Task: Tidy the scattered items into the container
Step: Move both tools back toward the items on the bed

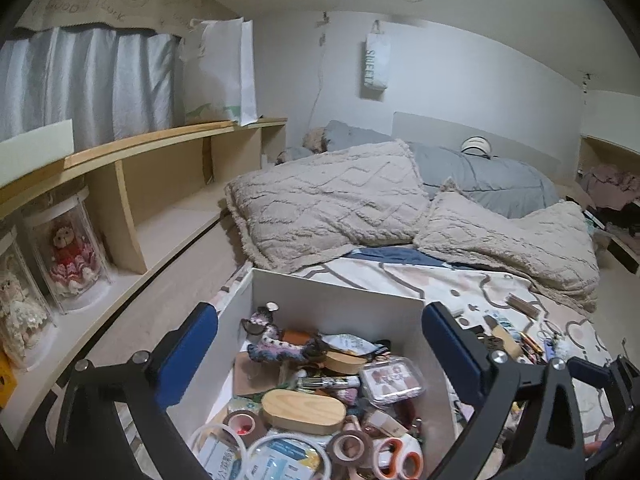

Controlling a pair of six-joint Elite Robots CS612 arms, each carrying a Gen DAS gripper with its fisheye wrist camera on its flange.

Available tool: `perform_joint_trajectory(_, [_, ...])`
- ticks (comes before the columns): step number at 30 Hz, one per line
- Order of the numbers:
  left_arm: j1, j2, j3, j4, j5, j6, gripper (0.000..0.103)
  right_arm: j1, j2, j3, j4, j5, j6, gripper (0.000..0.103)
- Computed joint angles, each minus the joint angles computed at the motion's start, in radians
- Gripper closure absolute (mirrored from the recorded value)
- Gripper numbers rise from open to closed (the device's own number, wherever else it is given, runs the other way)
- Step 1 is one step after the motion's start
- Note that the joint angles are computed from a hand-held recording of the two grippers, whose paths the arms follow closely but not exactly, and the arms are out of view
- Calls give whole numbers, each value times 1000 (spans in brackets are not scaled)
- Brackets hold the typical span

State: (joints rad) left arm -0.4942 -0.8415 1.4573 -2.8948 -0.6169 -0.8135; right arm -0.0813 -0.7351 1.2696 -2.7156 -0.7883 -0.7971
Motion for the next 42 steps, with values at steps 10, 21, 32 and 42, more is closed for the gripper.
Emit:
perform_joint_trajectory(10, [-31, 2, -24, -4, 9, 57, 0, -44, -11, 10, -76, 11, 52, 0])
perform_joint_trajectory(21, [-69, 5, -34, 11, 32, 71, 0, -90, -7, 13, -165, -44, 88, 0])
perform_joint_trajectory(32, [-102, 31, -59, -9, 14, 120, 0, -133, 18, -11, -175, -79, 149, 0])
perform_joint_trajectory(42, [-119, 77, -96, -71, -90, 183, 0, -161, 41, -30, -152, -119, 194, 0])
